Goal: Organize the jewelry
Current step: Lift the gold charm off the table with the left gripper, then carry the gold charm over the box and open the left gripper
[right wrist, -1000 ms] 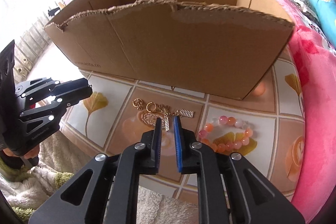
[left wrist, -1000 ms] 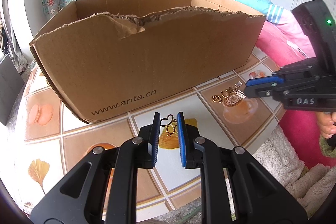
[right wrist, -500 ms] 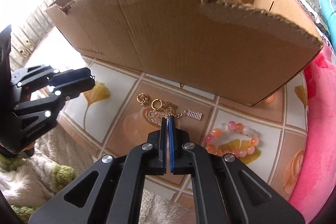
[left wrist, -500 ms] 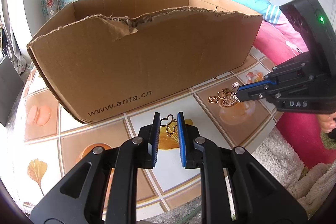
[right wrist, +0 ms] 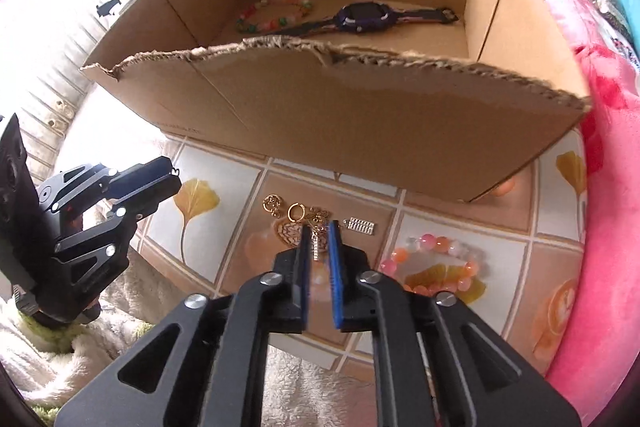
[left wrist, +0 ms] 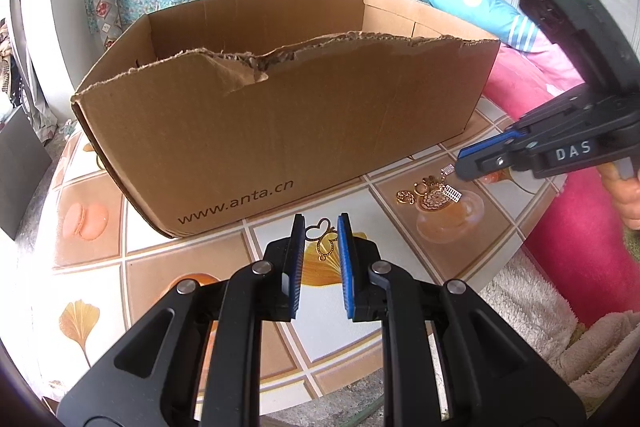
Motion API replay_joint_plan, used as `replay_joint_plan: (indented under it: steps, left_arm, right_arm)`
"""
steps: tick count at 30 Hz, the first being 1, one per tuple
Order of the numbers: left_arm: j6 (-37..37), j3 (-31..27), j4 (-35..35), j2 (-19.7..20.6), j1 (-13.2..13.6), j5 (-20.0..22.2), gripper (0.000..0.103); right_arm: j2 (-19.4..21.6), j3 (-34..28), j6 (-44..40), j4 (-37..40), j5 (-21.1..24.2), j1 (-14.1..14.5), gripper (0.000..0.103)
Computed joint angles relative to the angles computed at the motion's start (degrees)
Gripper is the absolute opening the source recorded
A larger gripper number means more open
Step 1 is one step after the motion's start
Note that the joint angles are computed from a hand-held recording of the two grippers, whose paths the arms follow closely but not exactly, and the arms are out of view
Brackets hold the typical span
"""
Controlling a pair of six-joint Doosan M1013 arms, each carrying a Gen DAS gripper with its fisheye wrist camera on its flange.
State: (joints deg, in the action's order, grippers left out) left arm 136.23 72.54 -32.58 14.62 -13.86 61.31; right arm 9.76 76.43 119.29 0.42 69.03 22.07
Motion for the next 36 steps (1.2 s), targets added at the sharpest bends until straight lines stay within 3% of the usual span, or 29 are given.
replay_joint_plan:
  steps: [2, 10, 16, 19, 24, 36]
  left_arm:
    - [-0.01, 0.07, -0.05, -0.04, 0.03, 0.09, 0.015]
    - [0.01, -0.02, -0.29, 0.21, -0.02, 0.27, 0.015]
    - [0.15, -0.21, -1.07, 0.48, 0.22, 0.91, 0.015]
    - [0.44, -0.17, -1.61, 0.48, 0.38, 0.85, 0.015]
    - [0.73, -0.04, -1.97, 0.39, 0.49, 0.50, 0.015]
    - [2.37, 1.01, -3.79, -0.70, 1.08, -0.44, 0.015]
  right_arm:
    - [1.11, -1.00, -0.49, 0.47, 0.95, 0.23, 0.020]
    - [4.28, -3.77, -0.15, -0.76, 4.99, 1.14, 0.020]
    - [6.70, -7.18, -0.48, -4.55, 9.05, 2.63, 0.007]
    - [7.36, -8.28, -0.25, -3.58, 10.60, 2.46, 0.006]
    - [6.12, -6.95, 2.81, 3.40, 8.32, -0.29, 0.005]
    - [2.19, -6.12, 6.46, 4.94, 6.06, -1.09, 0.005]
